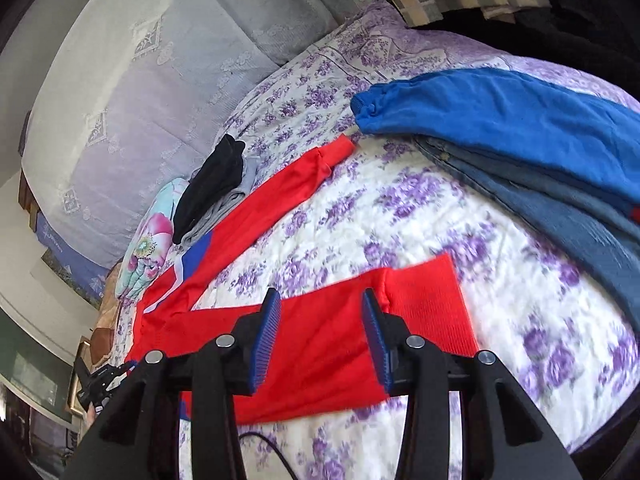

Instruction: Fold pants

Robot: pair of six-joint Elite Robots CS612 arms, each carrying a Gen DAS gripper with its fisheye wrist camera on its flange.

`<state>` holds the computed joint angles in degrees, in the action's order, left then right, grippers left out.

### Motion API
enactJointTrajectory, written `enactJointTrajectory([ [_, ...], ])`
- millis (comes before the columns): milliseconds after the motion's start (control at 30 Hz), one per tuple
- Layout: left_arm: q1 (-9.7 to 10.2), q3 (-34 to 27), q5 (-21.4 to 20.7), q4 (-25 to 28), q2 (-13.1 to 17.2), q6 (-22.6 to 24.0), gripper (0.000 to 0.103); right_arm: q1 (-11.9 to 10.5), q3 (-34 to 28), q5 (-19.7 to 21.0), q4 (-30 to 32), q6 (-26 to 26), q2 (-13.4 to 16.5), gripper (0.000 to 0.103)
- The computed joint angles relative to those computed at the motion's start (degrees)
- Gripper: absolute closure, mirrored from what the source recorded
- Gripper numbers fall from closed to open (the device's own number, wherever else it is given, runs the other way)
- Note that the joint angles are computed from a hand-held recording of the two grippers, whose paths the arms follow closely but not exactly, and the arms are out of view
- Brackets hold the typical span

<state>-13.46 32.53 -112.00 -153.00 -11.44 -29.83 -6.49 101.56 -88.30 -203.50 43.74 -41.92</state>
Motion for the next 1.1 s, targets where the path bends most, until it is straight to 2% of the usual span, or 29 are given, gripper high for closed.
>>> enactJointTrajectory([
  [133,0.18,1.94,-0.29,-2.48,-0.87,-1.9,0.078,-0.04,3.7,1.37,0.85,2.29,-1.86,0.061],
  [233,0.17,3.39,-0.1,-4.28,-1.76,-2.16,0.078,-0.3,5.01,4.25,2.35,3.4,-2.17,0.061],
  [300,0.09,4.39,0.4,-5.26,-2.34,-2.23,0.08,-0.64,4.65,6.64,2.56,4.54,-1.04,0.061],
  [400,0.11,5.52,0.93,-5.66,-2.96,-2.45,0.081,-1.45,2.69,9.69,-0.03,8.99,2.11,0.059],
  [500,0.29,7.89,1.66,-7.32,-4.1,-3.65,0.083,-1.65,-0.12,8.9,-2.09,10.1,4.52,0.062],
  [533,0.35,8.95,2.2,-8.27,-4.6,-4.31,0.083,-1.64,-0.99,8.53,-2.3,9.33,4.88,0.066],
  [567,0.44,10.08,2.77,-9.31,-5.12,-4.97,0.084,-1.7,-1.92,8.28,-2.11,7.81,5.08,0.081],
  [600,0.51,11.24,3.48,-10.39,-5.66,-5.71,0.084,-1.8,-2.94,8.24,-1.82,5.9,5.23,0.086],
  [733,0.86,17.36,6.17,-14.41,-8.5,-7.73,0.085,-2.41,-5.61,11.08,-1.35,-0.46,4.73,0.089],
  [767,0.82,18.95,6.86,-14.87,-9.23,-7.53,0.085,-2.33,-5.78,11.06,-0.11,-2.58,4.32,0.089],
  [833,0.77,20.86,6.96,-13.81,-10.01,-6.98,0.084,-2.4,-5.38,10.15,3.15,-3.7,3.83,0.089],
  [933,0.66,21.61,7.41,-13.05,-10.02,-5.75,0.078,-3.22,-4.5,11.74,4.87,-0.63,4.68,0.089],
  [1000,0.67,20.95,7.79,-12.48,-9.89,-4.79,0.067,-3.48,-4.19,12.74,3.81,0.18,5.39,0.091],
  [1100,0.73,21.53,10.61,-12.75,-10.67,-5.14,0.052,-3.53,-3.03,12.78,3.04,0.29,4.59,0.081],
])
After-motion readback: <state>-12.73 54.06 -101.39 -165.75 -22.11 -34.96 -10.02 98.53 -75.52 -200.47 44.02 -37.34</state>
